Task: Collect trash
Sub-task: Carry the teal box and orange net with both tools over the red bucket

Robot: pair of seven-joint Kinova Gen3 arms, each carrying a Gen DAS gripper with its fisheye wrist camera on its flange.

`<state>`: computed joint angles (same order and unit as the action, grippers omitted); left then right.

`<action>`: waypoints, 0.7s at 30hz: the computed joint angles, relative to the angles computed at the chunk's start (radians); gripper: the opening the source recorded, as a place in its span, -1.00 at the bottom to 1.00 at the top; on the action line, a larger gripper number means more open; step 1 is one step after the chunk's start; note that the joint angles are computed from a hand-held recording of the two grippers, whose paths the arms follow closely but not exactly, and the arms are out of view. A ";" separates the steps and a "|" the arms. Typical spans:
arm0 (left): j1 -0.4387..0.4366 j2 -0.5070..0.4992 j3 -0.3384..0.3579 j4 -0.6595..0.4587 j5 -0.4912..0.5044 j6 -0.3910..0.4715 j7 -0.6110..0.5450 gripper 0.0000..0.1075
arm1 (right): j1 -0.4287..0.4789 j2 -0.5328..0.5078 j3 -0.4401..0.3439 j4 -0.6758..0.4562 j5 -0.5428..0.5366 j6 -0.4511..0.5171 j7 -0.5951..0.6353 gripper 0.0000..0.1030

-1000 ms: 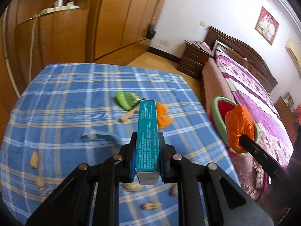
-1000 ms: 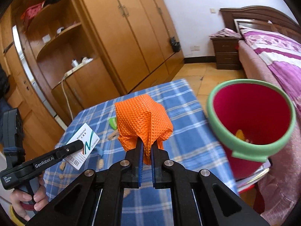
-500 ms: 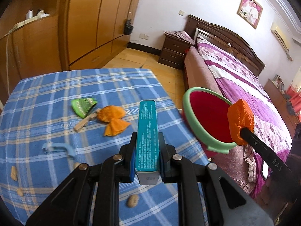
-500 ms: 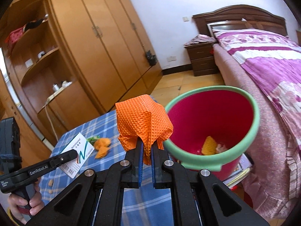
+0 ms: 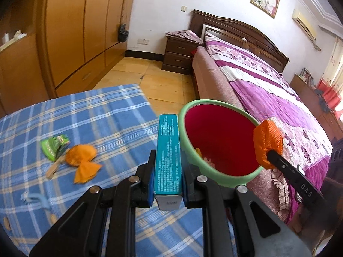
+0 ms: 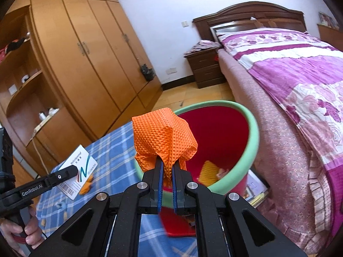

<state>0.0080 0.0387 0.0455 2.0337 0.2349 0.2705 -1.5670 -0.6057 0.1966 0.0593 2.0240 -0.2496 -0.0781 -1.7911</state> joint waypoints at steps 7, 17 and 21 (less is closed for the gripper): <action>0.024 0.094 0.022 -0.088 -0.031 0.011 0.010 -0.66 | 0.062 0.034 -0.008 -0.021 0.013 0.013 -0.026 -0.87; 0.075 0.206 0.025 -0.181 -0.140 0.010 0.079 -0.66 | 0.145 0.088 -0.039 -0.066 0.069 0.042 -0.088 -0.87; 0.077 0.241 0.032 -0.207 -0.150 0.007 0.074 -0.66 | 0.160 0.104 -0.044 -0.082 0.088 0.051 -0.112 -0.87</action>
<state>0.0849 0.2793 0.0773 1.8264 0.0850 0.2772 -1.4927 -0.4460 0.3002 0.0150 1.9420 -0.1615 -0.0271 -1.9029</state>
